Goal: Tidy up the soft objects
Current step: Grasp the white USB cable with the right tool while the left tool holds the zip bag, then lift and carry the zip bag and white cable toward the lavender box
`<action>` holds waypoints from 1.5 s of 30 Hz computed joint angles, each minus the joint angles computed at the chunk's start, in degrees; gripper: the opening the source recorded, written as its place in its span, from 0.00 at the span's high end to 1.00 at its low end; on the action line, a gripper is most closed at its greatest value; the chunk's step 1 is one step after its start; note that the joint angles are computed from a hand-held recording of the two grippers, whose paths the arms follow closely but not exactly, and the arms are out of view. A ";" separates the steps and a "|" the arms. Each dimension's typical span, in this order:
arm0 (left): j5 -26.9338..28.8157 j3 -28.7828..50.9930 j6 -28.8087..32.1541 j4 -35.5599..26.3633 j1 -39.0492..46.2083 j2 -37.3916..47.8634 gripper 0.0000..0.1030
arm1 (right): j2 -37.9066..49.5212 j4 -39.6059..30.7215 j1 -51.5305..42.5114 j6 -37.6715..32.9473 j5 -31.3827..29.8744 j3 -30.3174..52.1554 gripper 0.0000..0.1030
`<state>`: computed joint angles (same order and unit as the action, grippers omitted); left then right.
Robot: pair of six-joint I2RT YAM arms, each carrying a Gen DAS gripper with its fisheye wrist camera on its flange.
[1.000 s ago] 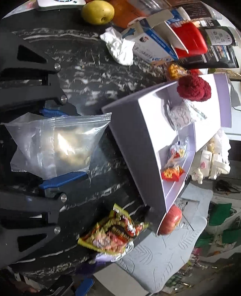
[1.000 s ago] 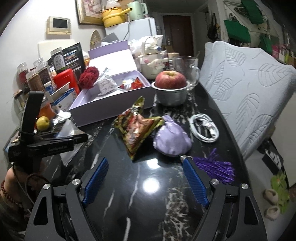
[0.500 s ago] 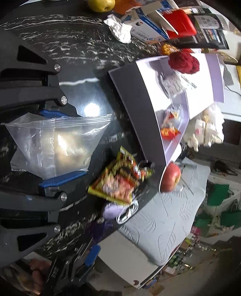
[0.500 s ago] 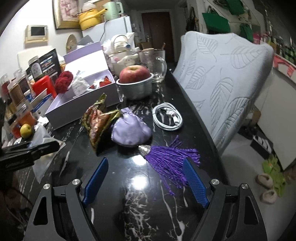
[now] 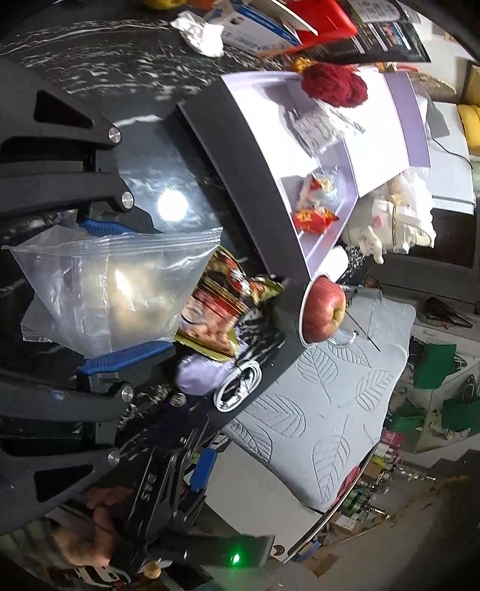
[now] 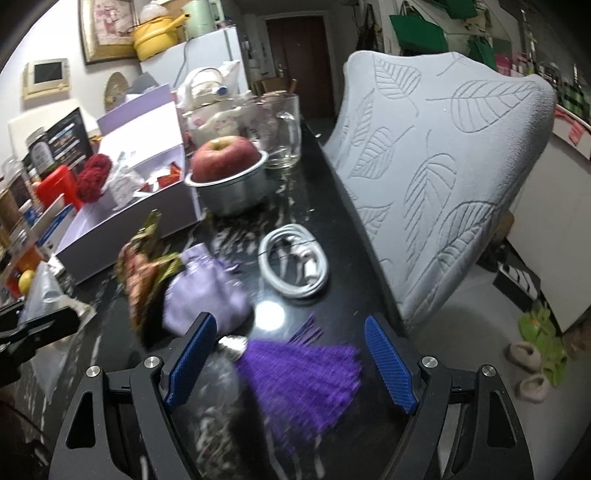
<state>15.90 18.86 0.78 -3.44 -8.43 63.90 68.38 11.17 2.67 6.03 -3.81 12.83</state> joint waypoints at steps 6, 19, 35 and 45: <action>-1.21 2.67 -1.75 3.93 -2.80 5.15 0.52 | 11.57 3.48 -0.64 -3.50 0.00 6.35 0.21; -0.28 7.25 -2.04 8.24 -2.04 14.63 0.52 | 25.74 1.79 2.03 -8.88 3.02 17.89 0.39; 0.76 2.38 -1.99 1.51 -0.05 0.45 0.52 | 9.94 -1.32 5.86 -6.17 6.02 9.88 0.51; 3.44 -2.01 0.27 -11.09 4.17 -18.15 0.52 | -7.21 -10.61 15.75 -0.59 11.82 4.40 0.51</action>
<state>19.34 16.86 1.05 -14.53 -4.27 45.75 61.17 0.57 18.42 5.44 8.01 17.23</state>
